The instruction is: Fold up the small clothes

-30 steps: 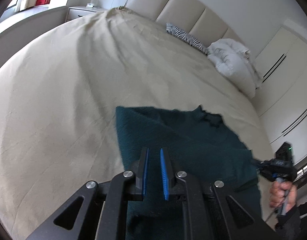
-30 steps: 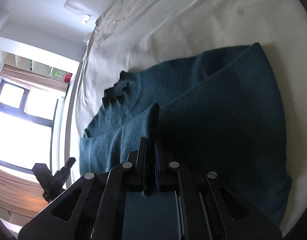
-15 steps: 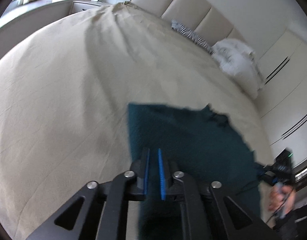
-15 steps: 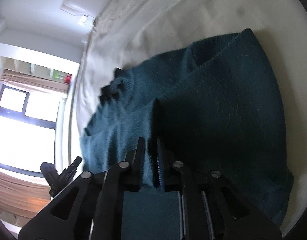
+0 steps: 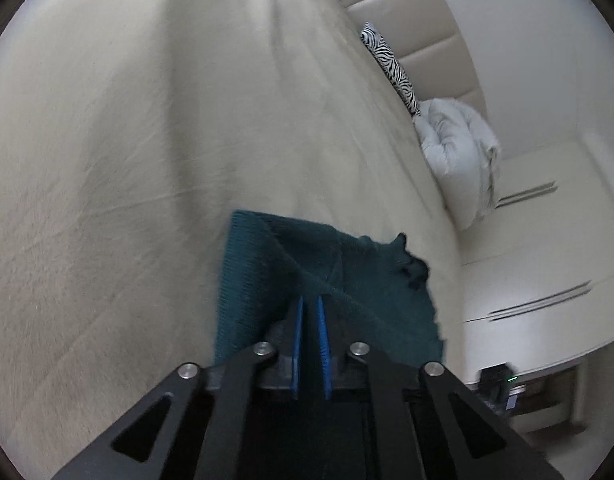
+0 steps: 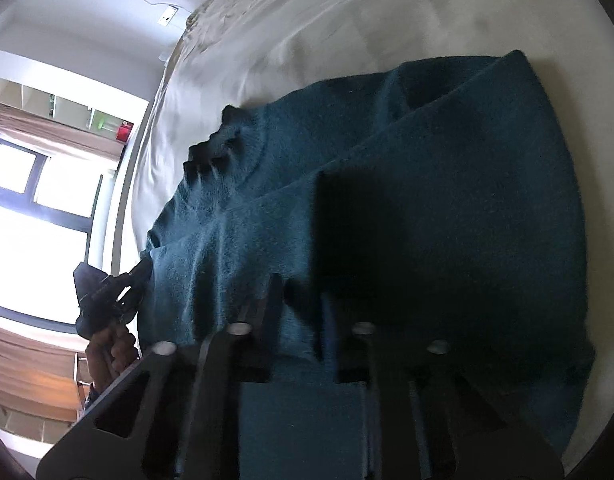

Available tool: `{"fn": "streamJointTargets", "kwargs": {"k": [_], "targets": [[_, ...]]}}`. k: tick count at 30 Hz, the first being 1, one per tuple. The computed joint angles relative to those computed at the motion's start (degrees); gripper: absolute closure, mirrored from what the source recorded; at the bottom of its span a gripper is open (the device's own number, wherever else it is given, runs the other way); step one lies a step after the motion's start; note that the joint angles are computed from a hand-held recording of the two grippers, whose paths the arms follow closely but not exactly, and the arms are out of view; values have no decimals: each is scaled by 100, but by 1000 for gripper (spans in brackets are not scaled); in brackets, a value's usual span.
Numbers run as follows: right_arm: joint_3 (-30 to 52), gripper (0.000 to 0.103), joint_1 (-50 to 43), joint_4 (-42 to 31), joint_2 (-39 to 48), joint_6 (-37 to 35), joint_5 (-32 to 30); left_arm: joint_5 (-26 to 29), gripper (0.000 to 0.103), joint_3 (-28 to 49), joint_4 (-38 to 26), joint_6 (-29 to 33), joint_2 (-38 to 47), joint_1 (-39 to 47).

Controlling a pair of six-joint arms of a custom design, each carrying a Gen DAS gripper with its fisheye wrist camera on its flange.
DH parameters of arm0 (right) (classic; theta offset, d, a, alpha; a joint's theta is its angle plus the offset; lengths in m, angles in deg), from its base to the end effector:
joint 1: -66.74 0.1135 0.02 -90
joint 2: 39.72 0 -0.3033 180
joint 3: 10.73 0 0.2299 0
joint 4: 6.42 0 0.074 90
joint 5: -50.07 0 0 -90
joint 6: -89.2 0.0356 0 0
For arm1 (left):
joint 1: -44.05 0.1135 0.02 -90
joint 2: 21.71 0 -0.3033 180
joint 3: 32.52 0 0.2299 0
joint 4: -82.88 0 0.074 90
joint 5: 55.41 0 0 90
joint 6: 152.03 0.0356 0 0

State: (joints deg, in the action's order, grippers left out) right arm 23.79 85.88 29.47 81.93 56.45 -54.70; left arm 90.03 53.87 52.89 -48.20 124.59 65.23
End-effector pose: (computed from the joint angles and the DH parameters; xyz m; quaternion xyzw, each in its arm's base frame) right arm 0.2413 0.0933 0.0575 0.2651 0.8982 0.2988 0.1837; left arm 0.3722 0.1128 -0.0113 -0.0563 0.8834 -0.4434 0.1406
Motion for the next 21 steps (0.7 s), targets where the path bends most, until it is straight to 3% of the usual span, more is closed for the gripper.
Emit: {"fn": "streamJointTargets", "kwargs": {"k": [5, 9, 12, 16, 21], "targets": [[-354, 93, -122, 672, 119, 100, -125, 334, 92, 253, -884, 624, 157, 228], [-386, 93, -113, 742, 174, 91, -233, 437, 85, 128, -1811, 1771, 111, 465], [-370, 93, -110, 661, 241, 83, -155, 249, 85, -304, -1852, 2305, -76, 630], [-552, 93, -160, 1107, 429, 247, -110, -3, 85, -739, -1964, 3005, -227, 885], [-420, 93, 34, 344, -17, 165, 282, -129, 87, -879, -1823, 3096, -251, 971]]}}
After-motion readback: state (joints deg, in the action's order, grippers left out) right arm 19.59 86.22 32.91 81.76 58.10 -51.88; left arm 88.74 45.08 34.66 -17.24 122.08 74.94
